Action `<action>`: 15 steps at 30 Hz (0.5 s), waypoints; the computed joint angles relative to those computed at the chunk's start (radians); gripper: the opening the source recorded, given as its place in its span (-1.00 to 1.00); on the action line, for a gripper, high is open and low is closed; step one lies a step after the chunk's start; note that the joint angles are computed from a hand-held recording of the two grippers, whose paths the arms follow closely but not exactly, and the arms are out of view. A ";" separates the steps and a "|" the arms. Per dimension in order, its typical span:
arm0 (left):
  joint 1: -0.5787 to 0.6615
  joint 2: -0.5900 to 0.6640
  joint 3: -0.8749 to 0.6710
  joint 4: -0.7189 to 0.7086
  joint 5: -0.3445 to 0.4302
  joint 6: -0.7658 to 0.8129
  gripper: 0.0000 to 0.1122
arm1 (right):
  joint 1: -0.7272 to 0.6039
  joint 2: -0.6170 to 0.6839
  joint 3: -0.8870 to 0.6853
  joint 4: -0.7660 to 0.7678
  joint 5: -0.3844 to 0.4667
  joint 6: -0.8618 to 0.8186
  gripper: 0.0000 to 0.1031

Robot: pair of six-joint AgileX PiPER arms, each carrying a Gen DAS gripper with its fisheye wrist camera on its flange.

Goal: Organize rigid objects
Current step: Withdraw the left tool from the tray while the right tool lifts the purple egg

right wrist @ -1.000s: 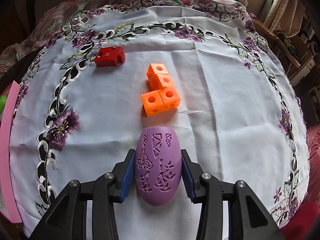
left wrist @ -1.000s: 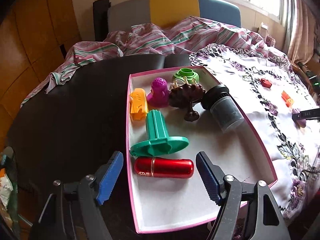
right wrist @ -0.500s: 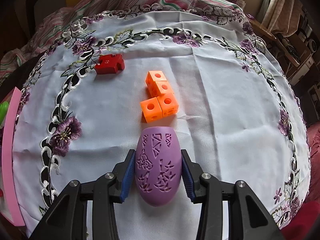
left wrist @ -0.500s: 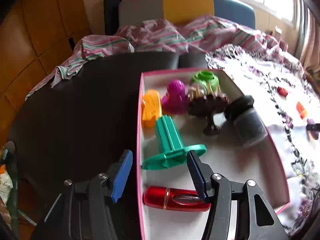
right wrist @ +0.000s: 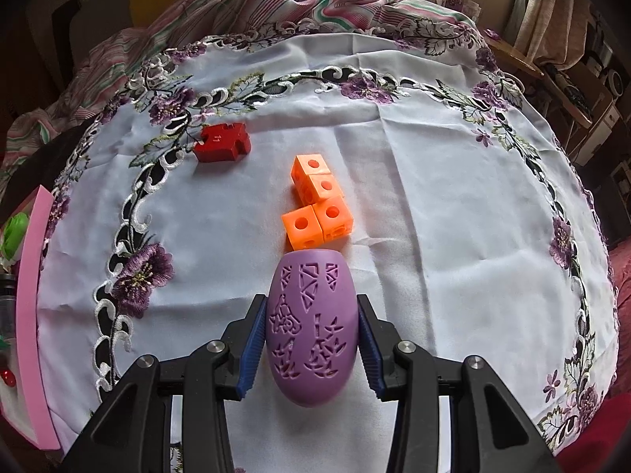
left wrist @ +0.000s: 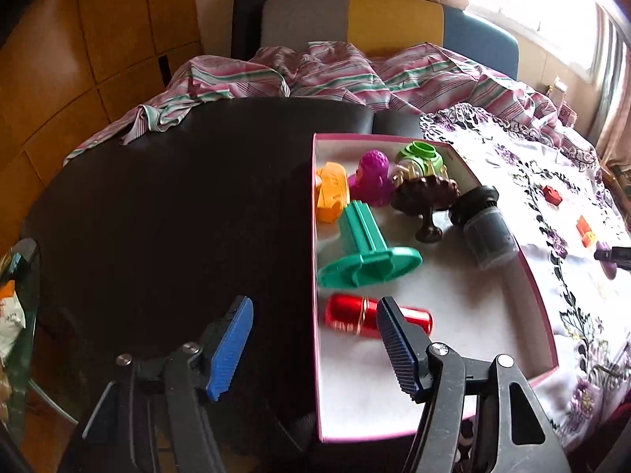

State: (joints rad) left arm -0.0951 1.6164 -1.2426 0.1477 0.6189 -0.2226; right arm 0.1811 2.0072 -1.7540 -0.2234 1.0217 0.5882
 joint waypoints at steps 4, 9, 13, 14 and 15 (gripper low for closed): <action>-0.009 -0.009 0.018 0.009 -0.003 -0.011 0.18 | -0.005 -0.018 0.016 0.032 -0.036 -0.010 -0.16; -0.012 -0.014 0.027 0.016 -0.011 -0.022 0.18 | 0.000 0.014 -0.016 0.023 0.011 -0.014 -0.16; -0.003 -0.023 0.026 0.014 -0.015 -0.025 0.18 | 0.000 0.008 -0.007 0.036 -0.002 -0.020 -0.16; 0.001 -0.025 0.027 0.012 -0.018 -0.025 0.18 | 0.004 -0.004 0.002 0.035 -0.019 -0.017 -0.16; 0.007 -0.027 0.028 0.012 -0.020 -0.025 0.18 | 0.008 -0.015 0.008 0.040 -0.034 -0.020 -0.16</action>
